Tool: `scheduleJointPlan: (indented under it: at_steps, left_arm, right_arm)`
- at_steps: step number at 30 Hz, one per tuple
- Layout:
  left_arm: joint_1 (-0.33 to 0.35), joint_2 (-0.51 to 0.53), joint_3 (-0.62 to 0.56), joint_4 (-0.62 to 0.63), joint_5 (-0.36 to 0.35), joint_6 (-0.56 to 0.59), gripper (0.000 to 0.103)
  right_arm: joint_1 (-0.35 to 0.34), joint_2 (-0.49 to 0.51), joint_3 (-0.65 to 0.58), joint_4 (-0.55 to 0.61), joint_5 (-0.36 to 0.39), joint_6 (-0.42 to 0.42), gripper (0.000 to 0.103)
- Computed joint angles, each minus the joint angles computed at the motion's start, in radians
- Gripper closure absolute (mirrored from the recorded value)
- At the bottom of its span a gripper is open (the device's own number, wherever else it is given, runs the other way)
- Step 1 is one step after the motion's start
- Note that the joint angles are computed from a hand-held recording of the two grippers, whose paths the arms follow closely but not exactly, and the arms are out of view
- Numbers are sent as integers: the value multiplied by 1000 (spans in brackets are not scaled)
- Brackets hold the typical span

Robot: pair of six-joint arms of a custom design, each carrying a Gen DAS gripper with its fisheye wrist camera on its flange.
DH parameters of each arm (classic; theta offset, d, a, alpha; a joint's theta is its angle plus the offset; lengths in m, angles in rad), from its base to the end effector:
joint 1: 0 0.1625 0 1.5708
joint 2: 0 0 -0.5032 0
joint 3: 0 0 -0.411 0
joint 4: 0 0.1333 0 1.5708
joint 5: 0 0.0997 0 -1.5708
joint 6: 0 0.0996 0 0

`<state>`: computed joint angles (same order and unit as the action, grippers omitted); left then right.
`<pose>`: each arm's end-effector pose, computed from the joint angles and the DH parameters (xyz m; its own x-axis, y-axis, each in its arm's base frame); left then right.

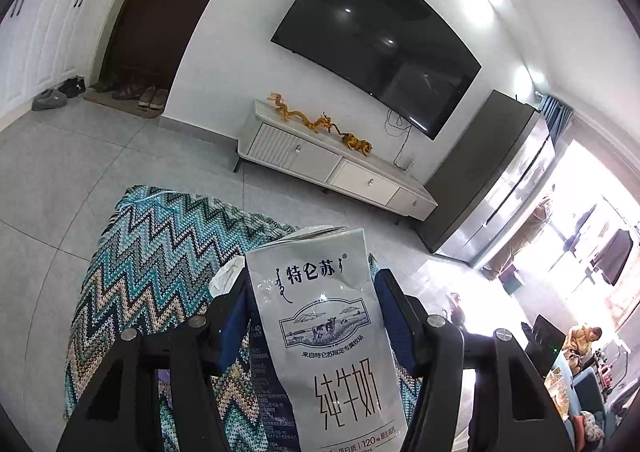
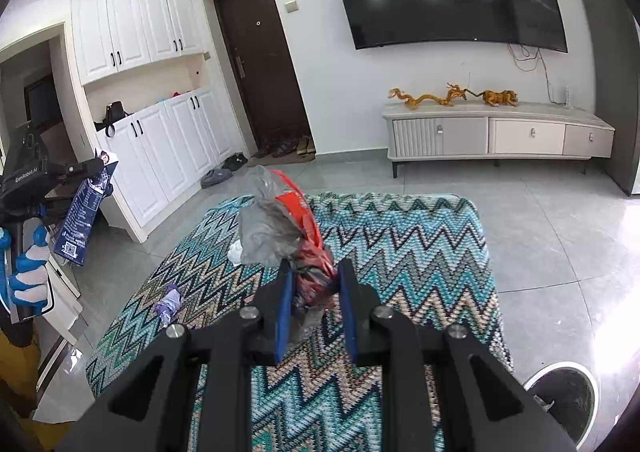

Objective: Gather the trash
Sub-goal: 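Carry the carton and wrappers over the bin and open both tools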

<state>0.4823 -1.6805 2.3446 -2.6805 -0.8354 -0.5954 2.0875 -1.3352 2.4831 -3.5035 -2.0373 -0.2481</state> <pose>-0.2530 -0.3583 0.3857 -0.9452 0.1982 -0.2595 0.3253 0.6398 -0.6964 0.2842 -0.3210 0.2845 -0.8192 -0.3109 0.4820 -0.5681 0.5558 -0.6069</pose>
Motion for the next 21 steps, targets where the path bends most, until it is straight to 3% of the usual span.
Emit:
scheduleJointPlan:
  at_steps: [5, 11, 16, 21]
  left_arm:
    - [5, 72, -26, -12, -18, 15, 45]
    - [25, 259, -86, -93, -132, 85, 45]
    - [43, 470, -172, -155, -274, 158, 45]
    - [41, 685, -279, -190, -409, 217, 45]
  right_arm:
    - [-44, -78, 34, -16, 7, -28, 82]
    - [-149, -228, 98, -20, 2, -50, 82]
    - [-319, -399, 159, 11, 21, -55, 82]
    - [-580, -582, 210, 82, 113, -83, 82]
